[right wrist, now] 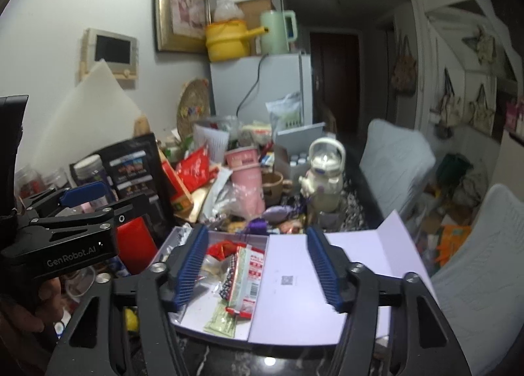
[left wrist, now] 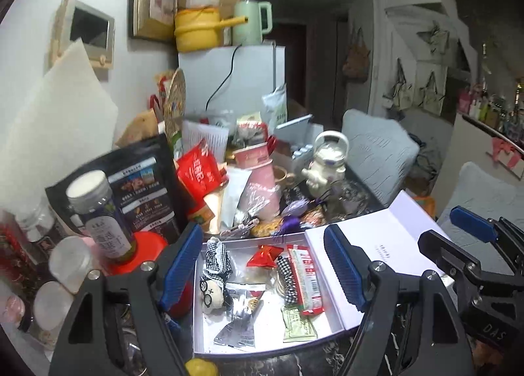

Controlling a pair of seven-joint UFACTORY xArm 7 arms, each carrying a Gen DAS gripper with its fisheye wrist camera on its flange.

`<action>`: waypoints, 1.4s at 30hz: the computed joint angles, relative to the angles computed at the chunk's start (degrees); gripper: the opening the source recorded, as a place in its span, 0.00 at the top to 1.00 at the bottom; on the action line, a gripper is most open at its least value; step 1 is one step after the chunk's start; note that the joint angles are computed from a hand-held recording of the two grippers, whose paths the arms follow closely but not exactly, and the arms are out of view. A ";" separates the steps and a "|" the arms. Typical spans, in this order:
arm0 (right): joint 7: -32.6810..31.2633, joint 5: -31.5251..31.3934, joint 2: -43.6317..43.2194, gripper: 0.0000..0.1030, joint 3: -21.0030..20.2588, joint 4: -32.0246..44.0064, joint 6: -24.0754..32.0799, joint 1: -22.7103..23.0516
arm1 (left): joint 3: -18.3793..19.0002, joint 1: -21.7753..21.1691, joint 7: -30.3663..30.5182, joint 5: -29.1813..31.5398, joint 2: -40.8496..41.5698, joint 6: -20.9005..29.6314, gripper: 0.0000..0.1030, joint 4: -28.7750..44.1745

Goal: Organize soft objects

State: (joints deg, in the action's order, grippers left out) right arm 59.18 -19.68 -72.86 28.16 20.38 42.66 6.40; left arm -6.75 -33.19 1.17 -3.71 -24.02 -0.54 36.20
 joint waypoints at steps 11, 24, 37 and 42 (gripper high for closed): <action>0.81 0.84 -6.42 0.19 8.23 7.48 13.47 3.28 | 3.54 -4.30 2.38 -0.97 -14.30 1.16 0.15 -8.36; 4.08 4.91 -9.33 0.15 15.26 11.88 22.40 5.99 | 3.92 -4.24 2.07 0.11 -30.72 3.07 0.05 -19.36; 8.88 7.68 -6.37 0.11 21.33 14.02 28.30 9.40 | 2.56 -4.09 -0.39 0.85 -41.85 6.60 0.05 -28.19; 11.89 8.04 -5.61 0.11 22.75 14.18 29.88 10.60 | 1.88 -4.07 -0.78 1.62 -43.91 7.83 0.05 -29.68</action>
State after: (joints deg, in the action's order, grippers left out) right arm 71.07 -11.64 -78.48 50.91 34.56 72.55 17.00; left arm -4.86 -37.26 0.39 -2.09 -67.92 7.29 6.52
